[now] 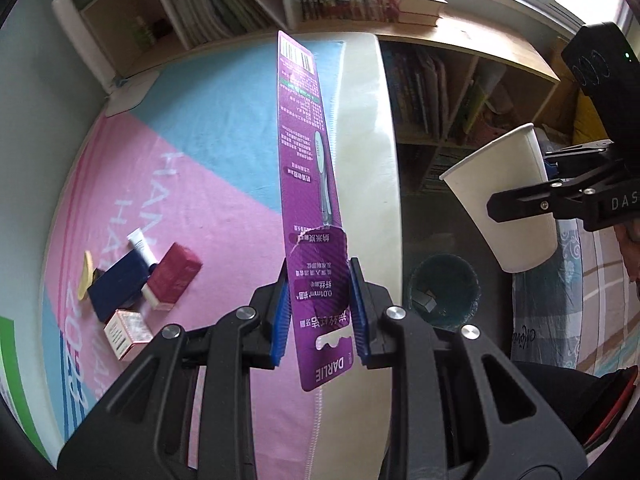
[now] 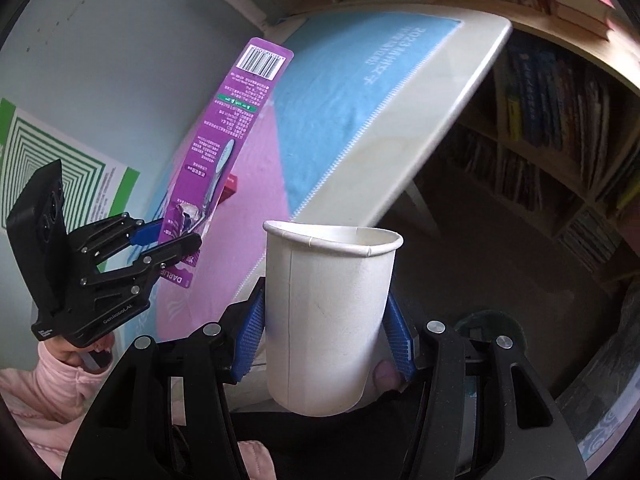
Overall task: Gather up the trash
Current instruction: 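Carry the toothbrush package and paper cup in both grippers to the wastebasket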
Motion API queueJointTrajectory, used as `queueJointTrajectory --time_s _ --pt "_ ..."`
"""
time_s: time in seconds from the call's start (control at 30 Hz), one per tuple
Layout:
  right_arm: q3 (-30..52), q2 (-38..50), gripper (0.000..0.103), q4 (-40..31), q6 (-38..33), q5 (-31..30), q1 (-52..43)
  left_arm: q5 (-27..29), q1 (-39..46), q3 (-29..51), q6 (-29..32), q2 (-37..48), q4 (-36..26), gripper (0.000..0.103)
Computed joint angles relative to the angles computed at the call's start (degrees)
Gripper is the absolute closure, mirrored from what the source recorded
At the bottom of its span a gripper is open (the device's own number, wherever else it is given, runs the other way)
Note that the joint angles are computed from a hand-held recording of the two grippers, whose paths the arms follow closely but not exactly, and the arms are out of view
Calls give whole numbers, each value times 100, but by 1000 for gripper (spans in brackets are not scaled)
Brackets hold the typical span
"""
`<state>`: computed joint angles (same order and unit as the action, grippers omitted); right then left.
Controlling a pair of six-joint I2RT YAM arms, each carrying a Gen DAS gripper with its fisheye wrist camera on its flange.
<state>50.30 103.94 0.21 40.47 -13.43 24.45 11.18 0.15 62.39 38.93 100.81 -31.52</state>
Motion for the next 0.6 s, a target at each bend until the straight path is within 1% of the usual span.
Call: queueJointTrajectory --time_s 0.2,0.37,0.47,0.6 --pt "-1412 -821 48 610 727 360 -119 -54 -860 -240 155 24 -23 79" --pt "-2651 -1529 48 1148 1483 693 -108 -133 -1563 -470 287 116 12 79" --pt "-3234 -1813 48 1421 1932 891 -12 -208 -1996 -597 358 266 41 79" --pt "-3991 -1987 48 1932 2586 1135 170 -340 -2495 -661 392 561 86 79"
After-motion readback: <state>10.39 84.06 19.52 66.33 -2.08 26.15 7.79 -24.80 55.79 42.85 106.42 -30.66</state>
